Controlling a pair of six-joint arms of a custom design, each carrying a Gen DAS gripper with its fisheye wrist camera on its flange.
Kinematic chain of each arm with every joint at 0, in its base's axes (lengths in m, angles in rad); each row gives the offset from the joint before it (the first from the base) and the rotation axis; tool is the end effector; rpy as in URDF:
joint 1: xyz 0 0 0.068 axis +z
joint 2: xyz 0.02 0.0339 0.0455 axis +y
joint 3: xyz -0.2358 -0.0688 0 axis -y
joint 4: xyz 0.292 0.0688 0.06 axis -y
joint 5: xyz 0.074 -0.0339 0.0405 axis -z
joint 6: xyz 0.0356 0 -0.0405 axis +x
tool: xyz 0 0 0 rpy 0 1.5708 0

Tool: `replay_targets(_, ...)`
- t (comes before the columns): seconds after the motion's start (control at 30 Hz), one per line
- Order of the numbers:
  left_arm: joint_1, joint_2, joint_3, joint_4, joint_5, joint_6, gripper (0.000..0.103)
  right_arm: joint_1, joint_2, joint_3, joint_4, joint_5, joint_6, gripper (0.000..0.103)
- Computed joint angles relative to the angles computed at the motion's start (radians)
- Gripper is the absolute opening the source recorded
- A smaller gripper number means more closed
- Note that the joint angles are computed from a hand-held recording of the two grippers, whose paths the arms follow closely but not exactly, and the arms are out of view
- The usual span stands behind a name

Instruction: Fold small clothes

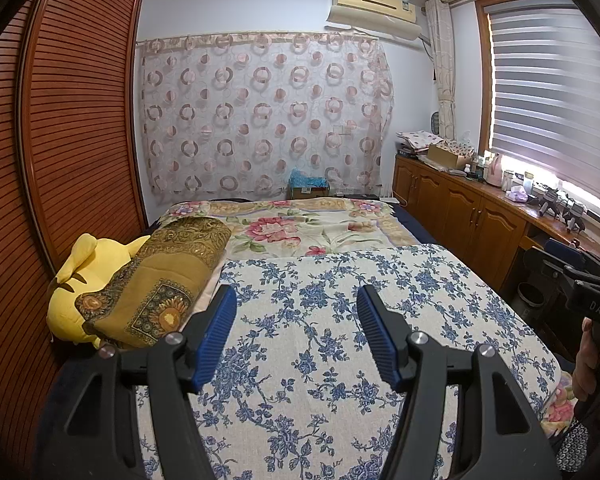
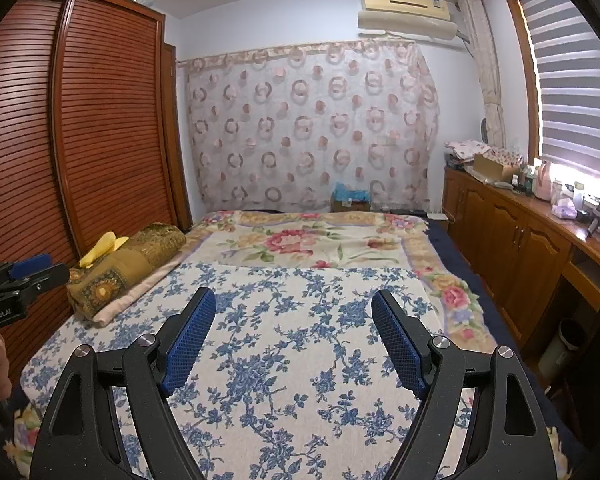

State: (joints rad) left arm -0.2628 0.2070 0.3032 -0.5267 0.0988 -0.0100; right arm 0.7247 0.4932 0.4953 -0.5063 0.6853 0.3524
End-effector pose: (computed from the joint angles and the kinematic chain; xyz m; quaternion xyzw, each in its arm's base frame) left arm 0.1667 -0.0485 0.2041 0.1324 0.8307 -0.1145 0.5284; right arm 0.1595 0.1111 0.2367 0.0177 0.8287 -0.0028 0.5594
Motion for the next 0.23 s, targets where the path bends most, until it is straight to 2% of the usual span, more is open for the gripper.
replay_targets(0.23, -0.017, -0.003, -0.006, 0.005, -0.015, -0.006, 0.062, 0.000, -0.022, -0.011, -0.012, 0.006, 0.002, 0.082)
